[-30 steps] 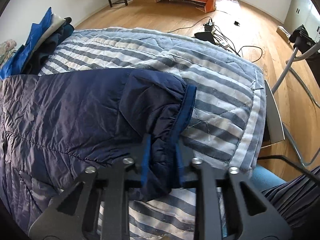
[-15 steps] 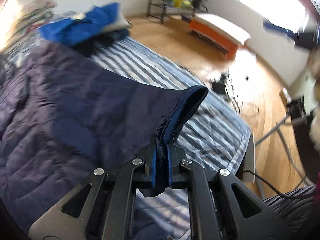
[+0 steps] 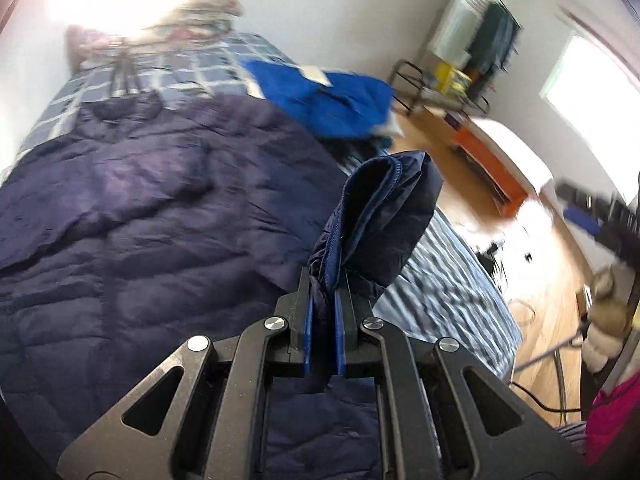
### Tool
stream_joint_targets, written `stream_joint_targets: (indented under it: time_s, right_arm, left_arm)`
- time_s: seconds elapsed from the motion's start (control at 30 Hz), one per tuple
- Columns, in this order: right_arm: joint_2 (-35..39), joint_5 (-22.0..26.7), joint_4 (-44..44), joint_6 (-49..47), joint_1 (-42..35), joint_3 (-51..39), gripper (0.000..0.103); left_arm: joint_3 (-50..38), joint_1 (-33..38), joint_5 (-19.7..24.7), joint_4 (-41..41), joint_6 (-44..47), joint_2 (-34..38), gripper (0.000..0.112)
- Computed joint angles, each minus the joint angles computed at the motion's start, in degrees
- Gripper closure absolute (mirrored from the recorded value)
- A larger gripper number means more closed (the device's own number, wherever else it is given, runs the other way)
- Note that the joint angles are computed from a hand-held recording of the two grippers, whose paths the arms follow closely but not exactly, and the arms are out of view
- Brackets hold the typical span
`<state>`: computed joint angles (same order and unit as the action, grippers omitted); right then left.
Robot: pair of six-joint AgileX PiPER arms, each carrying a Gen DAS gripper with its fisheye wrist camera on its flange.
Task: Fold large clothes
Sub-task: 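Lift the sleeve with the left gripper and fold it across the jacket body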
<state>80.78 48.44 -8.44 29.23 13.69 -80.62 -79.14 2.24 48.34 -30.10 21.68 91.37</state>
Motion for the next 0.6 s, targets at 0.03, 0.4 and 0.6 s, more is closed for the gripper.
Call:
stream_joint_targets:
  time_s: [0.03, 0.4, 0.6]
  right_arm:
    - [0.6, 0.13, -0.15, 0.35, 0.69, -0.54, 0.009]
    - [6.71, 1.57, -3.06, 3.69, 8.61, -6.0, 0.009]
    - [10.22, 2.58, -4.48, 4.67, 13.01, -9.42, 0.009]
  left_arm:
    - [-0.76, 1.86, 0.54, -0.3, 0.52, 0.37, 0.106]
    - [-12.66, 22.48, 6.19, -7.38, 5.95, 11.09, 0.106]
    - [-19.8, 26.83, 5.21, -5.22, 4.99, 17.98, 0.106]
